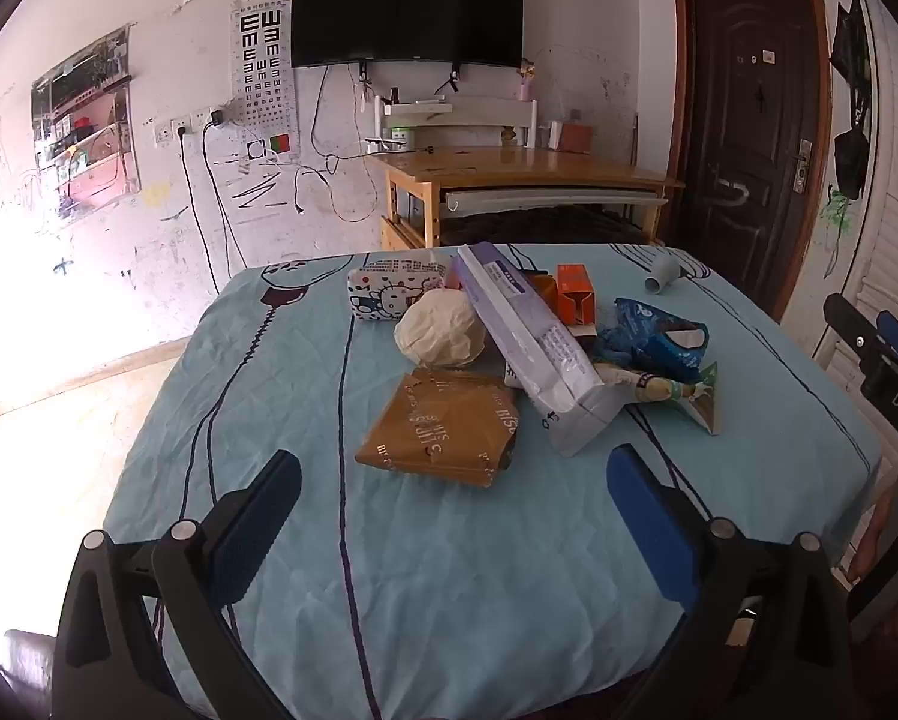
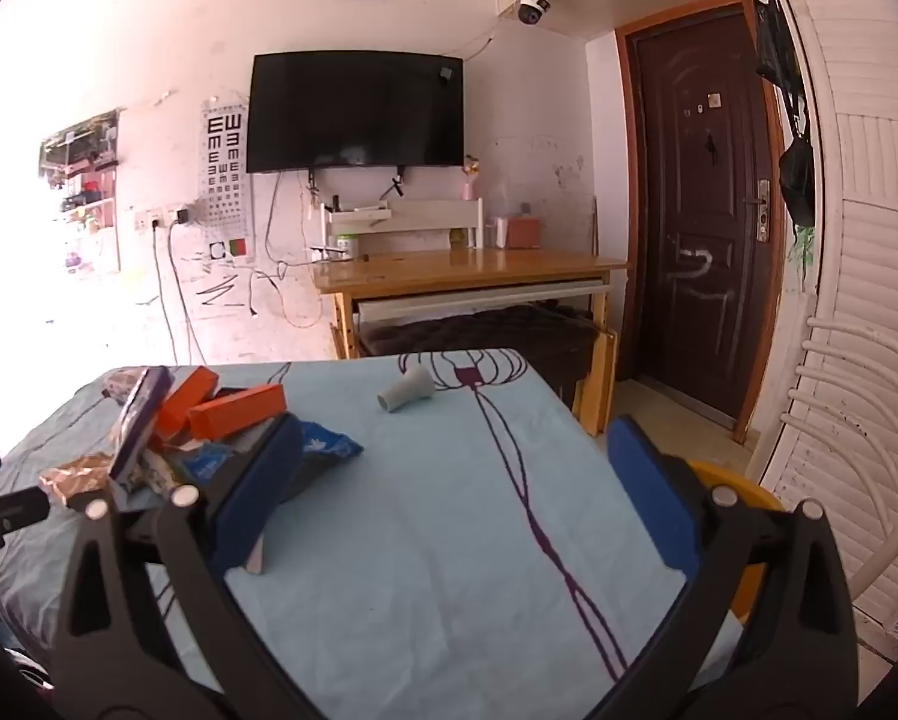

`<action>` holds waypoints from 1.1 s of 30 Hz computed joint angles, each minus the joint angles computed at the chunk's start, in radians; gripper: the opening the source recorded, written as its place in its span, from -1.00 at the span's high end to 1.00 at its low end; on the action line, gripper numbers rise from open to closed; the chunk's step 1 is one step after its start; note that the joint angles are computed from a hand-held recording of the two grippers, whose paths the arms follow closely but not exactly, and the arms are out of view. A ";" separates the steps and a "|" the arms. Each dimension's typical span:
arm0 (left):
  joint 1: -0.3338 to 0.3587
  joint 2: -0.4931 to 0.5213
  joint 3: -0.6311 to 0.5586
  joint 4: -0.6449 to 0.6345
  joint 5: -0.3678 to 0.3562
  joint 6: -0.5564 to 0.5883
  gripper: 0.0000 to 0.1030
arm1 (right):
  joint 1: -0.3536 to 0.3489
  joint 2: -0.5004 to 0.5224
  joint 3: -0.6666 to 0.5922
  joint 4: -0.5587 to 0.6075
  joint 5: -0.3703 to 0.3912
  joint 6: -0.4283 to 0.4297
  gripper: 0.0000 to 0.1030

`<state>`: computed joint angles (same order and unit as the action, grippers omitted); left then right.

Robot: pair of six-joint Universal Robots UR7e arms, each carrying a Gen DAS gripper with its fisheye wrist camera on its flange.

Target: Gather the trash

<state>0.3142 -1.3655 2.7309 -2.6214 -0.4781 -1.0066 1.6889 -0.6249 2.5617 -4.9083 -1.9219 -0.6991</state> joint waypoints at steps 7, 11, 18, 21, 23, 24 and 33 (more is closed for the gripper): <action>-0.001 -0.001 -0.001 0.007 0.000 -0.006 -0.88 | -0.010 0.010 0.002 -0.026 0.018 0.004 -0.89; 0.000 -0.002 -0.001 0.004 -0.002 -0.001 -0.88 | -0.005 0.001 -0.006 0.003 0.009 0.007 -0.89; 0.001 -0.002 -0.001 0.003 -0.004 0.000 -0.88 | -0.011 0.012 -0.003 -0.019 0.013 0.003 -0.89; 0.004 -0.001 0.003 -0.003 -0.005 0.002 -0.88 | -0.016 0.004 0.003 -0.023 0.019 0.000 -0.89; 0.000 -0.005 0.003 0.009 -0.008 -0.008 -0.88 | -0.015 0.010 -0.004 -0.025 0.018 0.002 -0.89; 0.003 0.004 0.004 -0.007 -0.007 -0.001 -0.88 | -0.001 0.007 -0.007 -0.017 0.006 0.005 -0.89; 0.015 0.026 0.007 -0.052 -0.007 0.021 -0.88 | -0.008 0.005 -0.002 -0.015 0.012 0.004 -0.89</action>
<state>0.3291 -1.3399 2.7382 -2.6734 -0.4852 -0.9857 1.6814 -0.6200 2.5593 -4.9233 -1.9098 -0.6948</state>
